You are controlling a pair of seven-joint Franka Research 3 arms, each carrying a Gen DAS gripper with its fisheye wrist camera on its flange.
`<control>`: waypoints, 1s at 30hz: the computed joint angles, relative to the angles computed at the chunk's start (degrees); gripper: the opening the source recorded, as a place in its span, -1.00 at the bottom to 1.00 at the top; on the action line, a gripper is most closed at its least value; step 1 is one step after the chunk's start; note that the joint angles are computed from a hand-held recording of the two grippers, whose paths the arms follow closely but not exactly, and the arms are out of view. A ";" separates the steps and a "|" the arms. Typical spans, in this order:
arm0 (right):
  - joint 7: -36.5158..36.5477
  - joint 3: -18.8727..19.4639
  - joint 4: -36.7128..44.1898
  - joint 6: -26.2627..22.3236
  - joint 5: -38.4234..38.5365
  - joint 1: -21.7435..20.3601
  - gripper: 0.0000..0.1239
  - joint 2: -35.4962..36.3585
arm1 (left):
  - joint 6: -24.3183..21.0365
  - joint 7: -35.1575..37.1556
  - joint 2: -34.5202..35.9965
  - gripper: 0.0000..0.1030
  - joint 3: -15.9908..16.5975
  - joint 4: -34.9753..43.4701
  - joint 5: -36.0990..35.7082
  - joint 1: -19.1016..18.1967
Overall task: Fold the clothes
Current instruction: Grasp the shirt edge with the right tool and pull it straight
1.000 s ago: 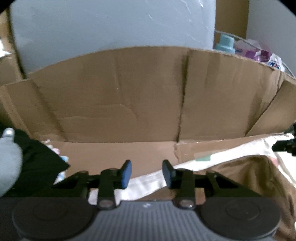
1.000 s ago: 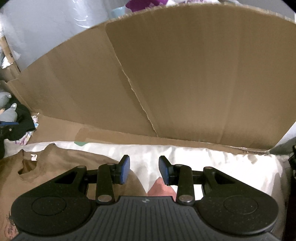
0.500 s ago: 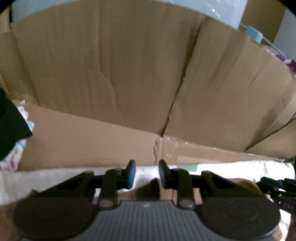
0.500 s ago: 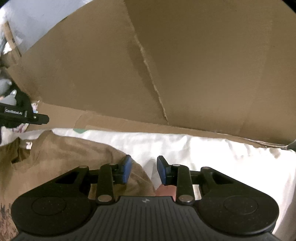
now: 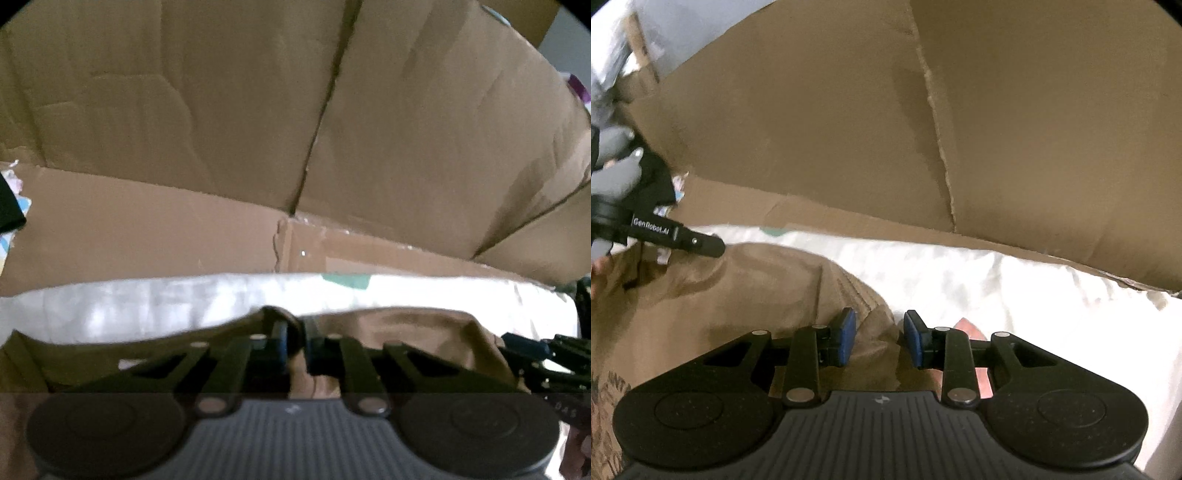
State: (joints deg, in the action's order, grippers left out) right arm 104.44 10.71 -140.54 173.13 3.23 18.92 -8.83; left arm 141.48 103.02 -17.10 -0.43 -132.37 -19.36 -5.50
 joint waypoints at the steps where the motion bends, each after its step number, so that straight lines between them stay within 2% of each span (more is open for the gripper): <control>1: -0.65 -0.27 -0.11 -0.19 0.29 0.27 -0.41 -0.13 | -0.54 0.12 -0.07 -0.83 0.11 0.04 -0.09 -0.01; 4: -0.99 -0.43 0.15 -1.89 0.47 0.30 -0.41 -0.43 | -1.47 0.56 -0.27 -0.86 0.35 0.03 -0.62 -0.01; 6: -2.19 -0.95 0.33 -2.83 1.30 0.84 -0.57 -0.55 | -1.34 1.02 -0.42 -0.94 0.46 -0.16 -1.18 -0.07; 7: -2.19 -0.72 0.42 -3.28 0.51 0.47 -0.80 -0.73 | -0.75 1.42 -0.58 -0.97 0.42 -0.40 -1.25 -0.11; 8: -2.10 -0.47 0.52 -3.73 -0.41 0.07 -0.87 -0.89 | 0.03 1.71 -0.82 -0.97 0.28 -0.65 -0.95 -0.08; 16: 5.59 2.19 2.23 -6.42 -12.33 -4.81 -0.94 -1.06 | 3.74 4.41 -0.70 -0.99 0.59 -0.63 -1.22 -0.96; 20: 9.91 2.50 4.50 -8.38 -18.17 -5.67 -0.95 0.09 | 5.34 4.19 -0.03 -0.99 0.31 -0.82 -0.82 -1.13; 23: 10.76 1.15 6.53 -10.25 -19.27 -4.81 -0.95 1.72 | 6.23 3.76 0.93 -0.99 -0.16 -0.85 0.23 -1.01; 26: 11.00 -0.38 7.40 -9.99 -18.52 -3.42 -0.93 3.60 | 6.78 2.23 2.37 -0.98 -1.00 -0.56 2.07 -0.58; 28: 6.93 -2.57 6.39 -8.51 -10.22 -1.60 -0.91 2.68 | 6.64 1.72 2.61 -0.95 -1.41 -0.38 3.40 -0.37; 30: 2.21 -4.42 5.67 -7.53 -1.08 0.05 -0.79 1.74 | 6.12 1.25 1.97 -0.82 -1.57 -0.12 4.39 -0.25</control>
